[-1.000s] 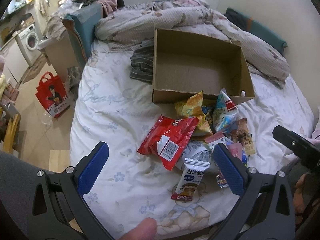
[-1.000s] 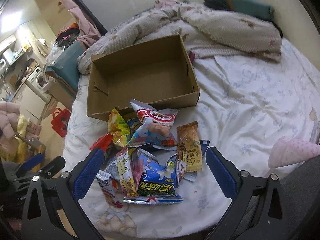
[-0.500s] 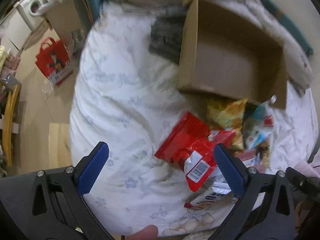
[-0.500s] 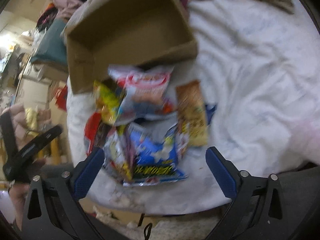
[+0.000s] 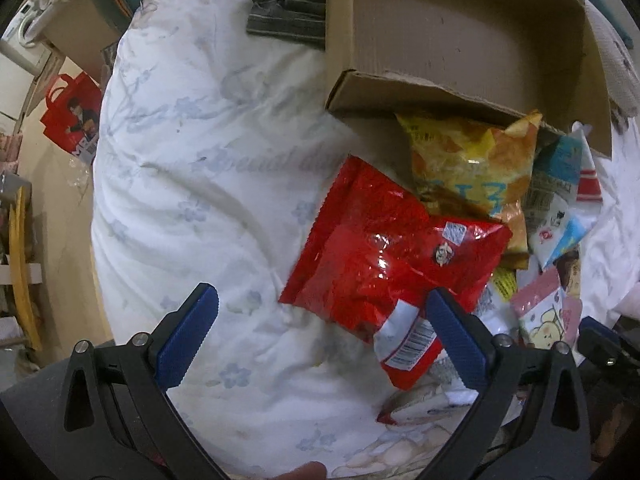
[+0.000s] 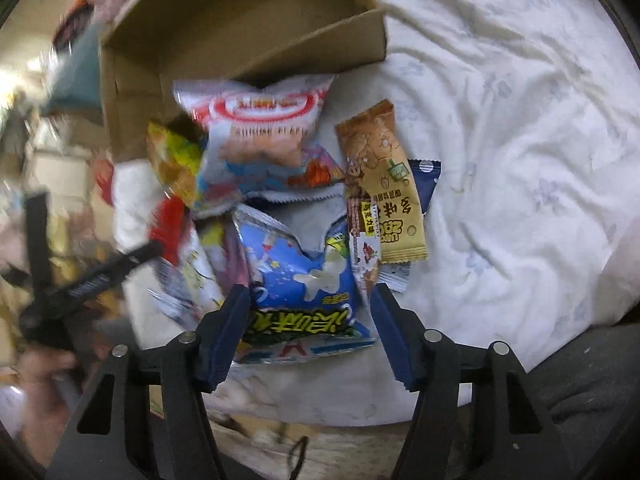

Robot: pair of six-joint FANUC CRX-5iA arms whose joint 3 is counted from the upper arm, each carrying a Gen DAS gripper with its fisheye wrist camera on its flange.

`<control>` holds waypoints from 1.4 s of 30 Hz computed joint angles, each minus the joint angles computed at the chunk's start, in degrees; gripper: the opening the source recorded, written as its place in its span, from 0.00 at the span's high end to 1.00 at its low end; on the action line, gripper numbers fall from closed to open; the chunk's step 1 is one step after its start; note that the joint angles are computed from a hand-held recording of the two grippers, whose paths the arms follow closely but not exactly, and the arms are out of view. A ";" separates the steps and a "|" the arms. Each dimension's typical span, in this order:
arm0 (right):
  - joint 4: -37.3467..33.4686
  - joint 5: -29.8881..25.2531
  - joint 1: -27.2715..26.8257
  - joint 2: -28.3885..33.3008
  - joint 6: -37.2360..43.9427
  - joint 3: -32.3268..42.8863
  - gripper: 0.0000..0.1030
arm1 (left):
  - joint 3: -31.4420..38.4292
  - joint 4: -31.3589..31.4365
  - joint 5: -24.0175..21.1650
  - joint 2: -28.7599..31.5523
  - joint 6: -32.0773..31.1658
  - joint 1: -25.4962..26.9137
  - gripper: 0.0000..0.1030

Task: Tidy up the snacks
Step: 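Grasp the red chip bag with the left tool while the right tool grasps the blue bag, then carry both bags into the cardboard box and open both tools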

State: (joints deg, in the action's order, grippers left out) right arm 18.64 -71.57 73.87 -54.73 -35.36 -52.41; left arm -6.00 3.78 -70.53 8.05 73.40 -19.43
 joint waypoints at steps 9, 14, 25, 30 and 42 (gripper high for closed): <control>-9.94 6.61 -9.49 2.15 9.33 0.77 0.36 | 1.14 1.35 0.71 4.07 -0.36 0.10 0.00; -14.04 10.77 -14.17 9.09 20.91 3.96 0.36 | 2.19 0.67 0.56 6.24 -1.80 -1.52 0.00; -21.17 16.94 -21.57 20.02 34.96 8.03 0.36 | 1.98 -2.11 4.52 6.87 -1.48 -4.47 0.31; -16.85 18.19 -18.52 20.97 32.56 6.52 0.52 | 0.92 -0.78 5.52 5.21 -2.31 -4.02 0.47; 1.89 -0.31 4.78 7.32 4.50 3.49 0.72 | -2.44 3.73 3.51 -1.72 -5.97 1.55 0.56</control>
State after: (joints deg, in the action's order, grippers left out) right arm 20.53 -71.88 78.66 -47.41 -30.85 -48.92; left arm -8.45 7.51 -67.03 6.33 67.43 -17.87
